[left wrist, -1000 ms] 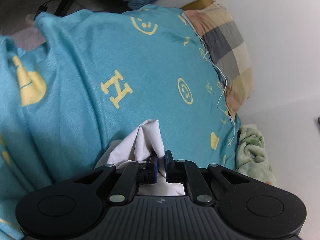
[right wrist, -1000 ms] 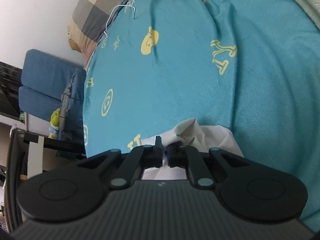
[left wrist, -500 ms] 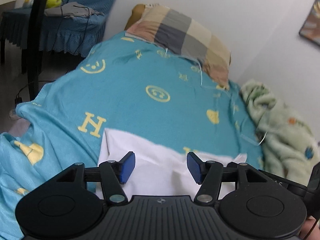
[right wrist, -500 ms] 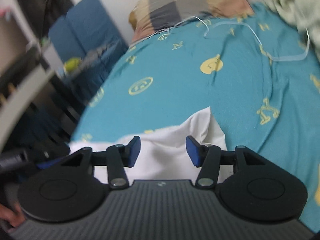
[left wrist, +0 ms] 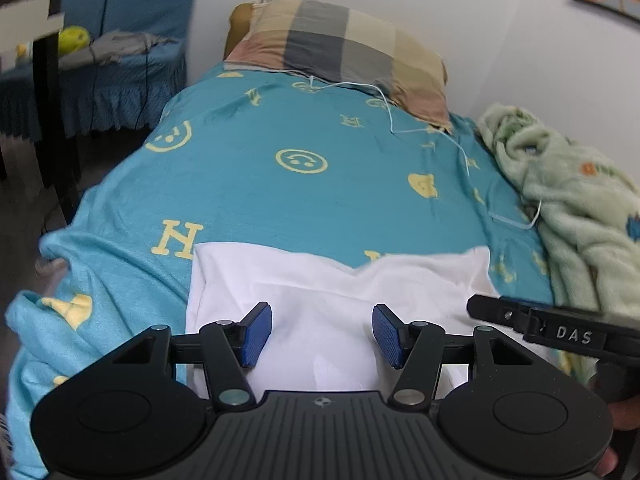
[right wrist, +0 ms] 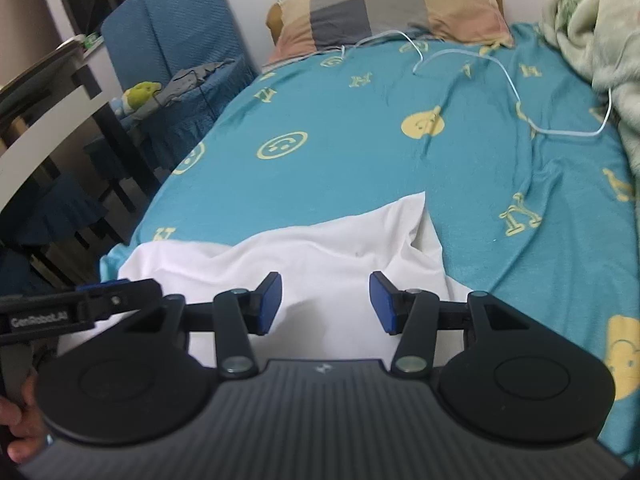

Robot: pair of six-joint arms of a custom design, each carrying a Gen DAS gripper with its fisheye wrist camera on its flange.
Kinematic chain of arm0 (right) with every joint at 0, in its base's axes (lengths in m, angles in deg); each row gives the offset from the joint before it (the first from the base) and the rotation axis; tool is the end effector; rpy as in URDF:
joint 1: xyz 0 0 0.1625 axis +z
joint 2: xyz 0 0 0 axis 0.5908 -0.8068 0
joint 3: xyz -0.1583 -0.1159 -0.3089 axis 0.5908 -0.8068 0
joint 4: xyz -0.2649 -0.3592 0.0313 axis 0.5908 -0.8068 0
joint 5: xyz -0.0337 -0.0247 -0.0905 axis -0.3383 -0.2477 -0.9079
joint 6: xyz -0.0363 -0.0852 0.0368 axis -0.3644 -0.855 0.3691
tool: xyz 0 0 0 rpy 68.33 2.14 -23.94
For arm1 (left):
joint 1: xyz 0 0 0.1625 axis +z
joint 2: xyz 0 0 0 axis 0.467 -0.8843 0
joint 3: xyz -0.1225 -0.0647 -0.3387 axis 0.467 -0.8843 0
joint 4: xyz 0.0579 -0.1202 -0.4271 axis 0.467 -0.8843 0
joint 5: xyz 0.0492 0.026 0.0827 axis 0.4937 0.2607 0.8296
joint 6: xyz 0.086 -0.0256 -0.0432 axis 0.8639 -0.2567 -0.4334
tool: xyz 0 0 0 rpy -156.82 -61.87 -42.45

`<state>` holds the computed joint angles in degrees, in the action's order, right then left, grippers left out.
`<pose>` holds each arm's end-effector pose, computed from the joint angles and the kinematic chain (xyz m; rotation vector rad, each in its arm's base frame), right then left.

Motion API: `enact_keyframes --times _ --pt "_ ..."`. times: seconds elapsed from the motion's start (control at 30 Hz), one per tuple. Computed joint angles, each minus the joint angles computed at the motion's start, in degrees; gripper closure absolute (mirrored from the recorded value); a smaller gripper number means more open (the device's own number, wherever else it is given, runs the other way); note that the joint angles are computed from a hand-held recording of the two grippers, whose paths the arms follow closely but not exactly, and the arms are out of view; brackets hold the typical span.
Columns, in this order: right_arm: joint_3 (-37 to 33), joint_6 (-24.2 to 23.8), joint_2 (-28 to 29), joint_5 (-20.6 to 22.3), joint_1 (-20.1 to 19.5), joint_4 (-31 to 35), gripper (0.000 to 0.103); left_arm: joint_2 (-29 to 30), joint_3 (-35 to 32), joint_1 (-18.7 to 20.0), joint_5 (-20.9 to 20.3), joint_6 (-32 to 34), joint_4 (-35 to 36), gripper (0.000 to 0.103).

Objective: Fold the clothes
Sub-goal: 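Open both grippers and release the folded shirt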

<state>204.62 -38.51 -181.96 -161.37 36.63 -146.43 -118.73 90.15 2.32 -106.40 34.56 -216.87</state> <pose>0.0127 -0.3538 0.3631 0.1205 -2.3577 1.1414 -0.3809 -0.4407 0.0094 0.8413 2.5626 -0.7099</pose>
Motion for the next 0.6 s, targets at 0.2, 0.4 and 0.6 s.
enact_keyframes --times 0.2,0.4,0.6 --pt "1.2 -1.7 0.7 -2.1 -0.5 -0.6 0.053 -0.4 0.5 -0.3 -0.1 -0.7 2.0 0.045" --pt "1.5 -2.3 2.8 -2.8 -1.0 -2.3 0.053 0.0 0.1 0.1 -0.6 -0.1 2.6 0.045" --pt "1.4 0.5 0.6 -3.7 0.6 0.2 0.052 -1.4 1.3 -0.7 -0.4 0.0 2.7 0.045"
